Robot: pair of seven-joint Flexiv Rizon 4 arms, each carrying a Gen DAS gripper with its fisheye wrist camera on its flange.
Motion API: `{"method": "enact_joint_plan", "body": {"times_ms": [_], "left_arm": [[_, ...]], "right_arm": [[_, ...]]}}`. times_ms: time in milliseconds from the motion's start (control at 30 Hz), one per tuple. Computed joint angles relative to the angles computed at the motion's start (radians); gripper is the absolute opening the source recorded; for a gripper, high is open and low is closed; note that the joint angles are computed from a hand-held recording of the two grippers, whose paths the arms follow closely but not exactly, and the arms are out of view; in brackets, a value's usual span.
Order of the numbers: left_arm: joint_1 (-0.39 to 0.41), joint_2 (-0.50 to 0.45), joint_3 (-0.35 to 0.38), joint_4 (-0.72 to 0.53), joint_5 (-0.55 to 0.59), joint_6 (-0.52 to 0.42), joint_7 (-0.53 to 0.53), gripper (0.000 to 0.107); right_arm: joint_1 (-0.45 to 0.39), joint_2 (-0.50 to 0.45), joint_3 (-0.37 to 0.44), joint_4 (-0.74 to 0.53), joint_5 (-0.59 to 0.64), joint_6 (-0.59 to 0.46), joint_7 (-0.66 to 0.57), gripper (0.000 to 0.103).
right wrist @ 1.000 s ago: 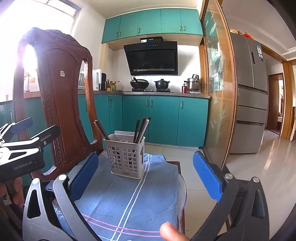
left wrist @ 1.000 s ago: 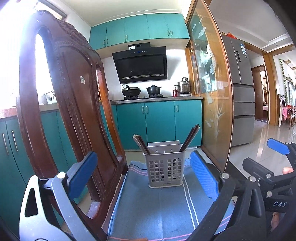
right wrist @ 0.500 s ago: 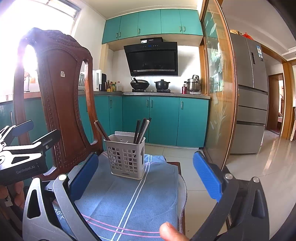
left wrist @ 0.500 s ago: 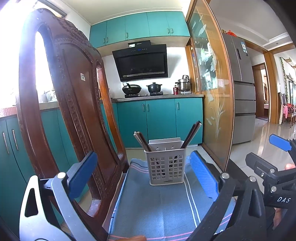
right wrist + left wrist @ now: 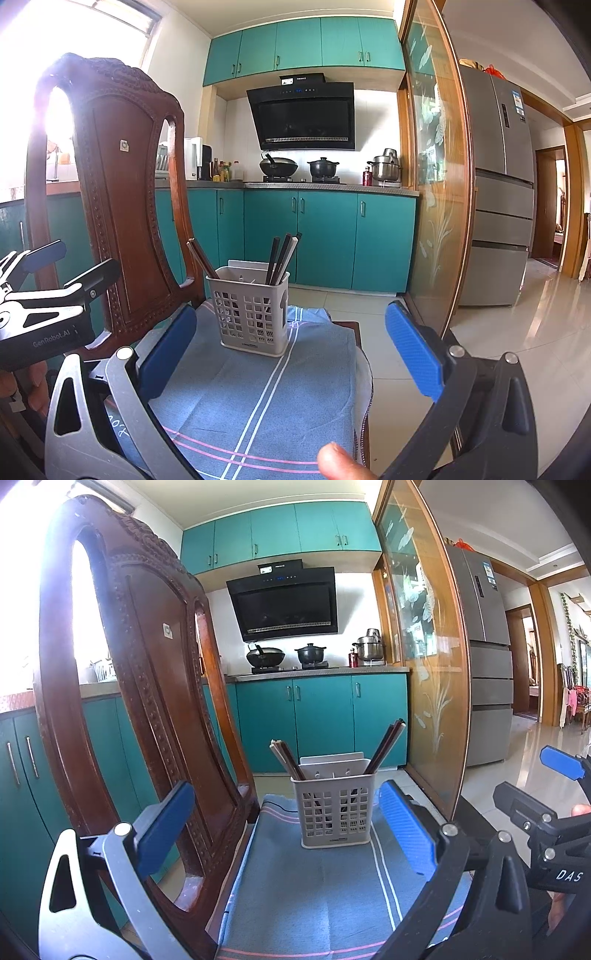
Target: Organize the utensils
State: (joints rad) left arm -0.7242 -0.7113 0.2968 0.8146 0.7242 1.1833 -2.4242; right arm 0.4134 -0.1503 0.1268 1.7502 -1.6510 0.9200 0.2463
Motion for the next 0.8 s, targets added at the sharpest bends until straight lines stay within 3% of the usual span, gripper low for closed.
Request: {"method": "enact_joint_plan", "body": {"times_ms": [433,800], "left_arm": [[0.008,-0.002,-0.006,0.010,-0.018,0.010,0.023,0.100],[0.038,-0.019,-0.050,0.001,-0.088,-0.012,0.108,0.100]], "right_arm": [[-0.002,-0.003,-0.002,-0.002,0.006,0.009,-0.002,0.100],[0.004,-0.020,-0.004,-0.010,0.055,-0.003,-0.036,0.100]]}}
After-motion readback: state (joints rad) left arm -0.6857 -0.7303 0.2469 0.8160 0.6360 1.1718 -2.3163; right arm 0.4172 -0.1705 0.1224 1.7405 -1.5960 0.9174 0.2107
